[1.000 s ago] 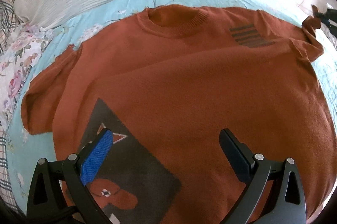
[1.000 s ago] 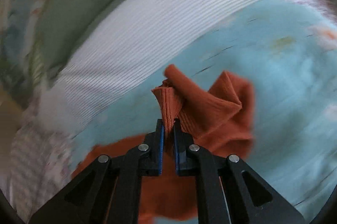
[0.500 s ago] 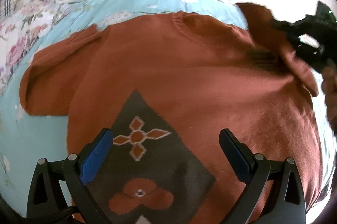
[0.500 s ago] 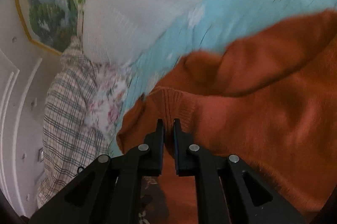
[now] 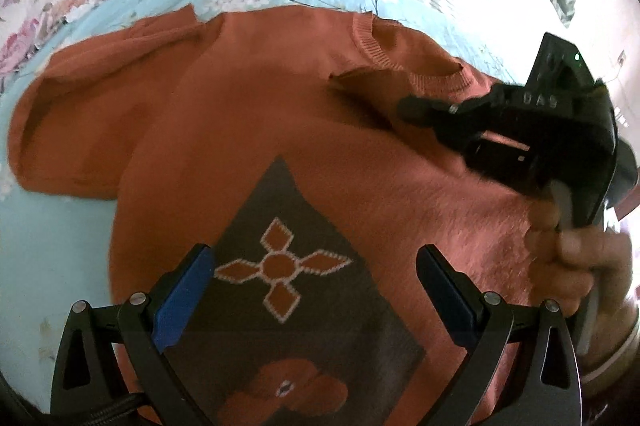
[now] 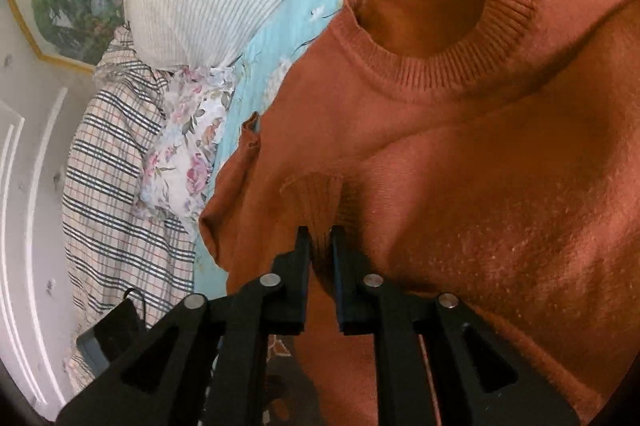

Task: Fold small clothes
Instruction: 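Carry the sleeve across the sweater body toward the collar, open right tool, then grasp the other sleeve cuff with the left tool and fold it across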

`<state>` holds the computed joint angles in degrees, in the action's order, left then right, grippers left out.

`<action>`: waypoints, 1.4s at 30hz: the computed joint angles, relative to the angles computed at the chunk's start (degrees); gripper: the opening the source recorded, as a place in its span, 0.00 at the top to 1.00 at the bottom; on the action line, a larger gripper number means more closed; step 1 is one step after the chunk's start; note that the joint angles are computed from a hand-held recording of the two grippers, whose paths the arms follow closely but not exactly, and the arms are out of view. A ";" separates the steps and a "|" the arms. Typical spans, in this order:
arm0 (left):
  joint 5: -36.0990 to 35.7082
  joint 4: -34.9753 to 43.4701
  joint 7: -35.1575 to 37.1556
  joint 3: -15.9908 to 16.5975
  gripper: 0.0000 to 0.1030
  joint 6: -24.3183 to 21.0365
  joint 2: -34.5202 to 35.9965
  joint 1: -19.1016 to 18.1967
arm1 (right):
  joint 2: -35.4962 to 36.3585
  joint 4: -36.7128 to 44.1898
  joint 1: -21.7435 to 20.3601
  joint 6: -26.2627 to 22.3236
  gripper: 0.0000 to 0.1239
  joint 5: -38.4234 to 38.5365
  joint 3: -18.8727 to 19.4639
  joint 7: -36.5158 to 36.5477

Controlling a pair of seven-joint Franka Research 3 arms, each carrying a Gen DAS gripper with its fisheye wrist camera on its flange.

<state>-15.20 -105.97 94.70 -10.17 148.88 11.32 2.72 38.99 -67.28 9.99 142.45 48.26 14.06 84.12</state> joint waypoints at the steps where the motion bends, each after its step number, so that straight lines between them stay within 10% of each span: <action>1: -0.38 0.75 0.21 -0.18 0.02 -0.14 0.60 0.02 | -0.97 -1.38 -0.57 0.67 0.88 0.96 0.46 -0.93; 6: -1.69 7.90 1.04 -1.58 0.02 -2.12 5.98 0.21 | -7.75 -10.51 -3.21 4.99 0.72 8.07 1.85 -7.96; 18: -5.38 27.18 -0.15 -6.45 0.03 -10.37 19.72 2.14 | -27.93 -35.61 -1.12 17.82 0.71 23.08 -4.18 -17.43; 23: -14.75 31.53 1.70 -9.39 0.03 -15.37 22.50 6.51 | -29.09 -37.50 2.74 20.24 0.71 9.48 -7.82 -9.66; 29: -8.51 42.66 0.08 -6.48 0.11 -23.99 28.59 3.14 | -23.71 -32.52 3.70 18.09 0.71 -7.49 -9.63 0.74; 34: 0.21 41.93 1.76 -3.83 0.41 -21.98 27.52 -0.77 | -21.46 -31.58 1.27 13.71 0.71 -6.10 -6.98 -0.43; 38: 2.75 35.25 5.53 -4.40 0.96 -16.27 23.63 -0.53 | -22.42 -32.36 0.71 13.38 0.71 -3.03 -5.56 -2.80; 42: 0.84 26.35 8.12 -5.15 0.96 -6.96 16.95 1.05 | -25.88 -35.41 1.67 16.58 0.71 -2.49 -6.38 -4.06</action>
<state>-14.36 -79.62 102.82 -15.31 141.92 28.27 3.77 13.11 -102.69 11.66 159.03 45.77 7.68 80.06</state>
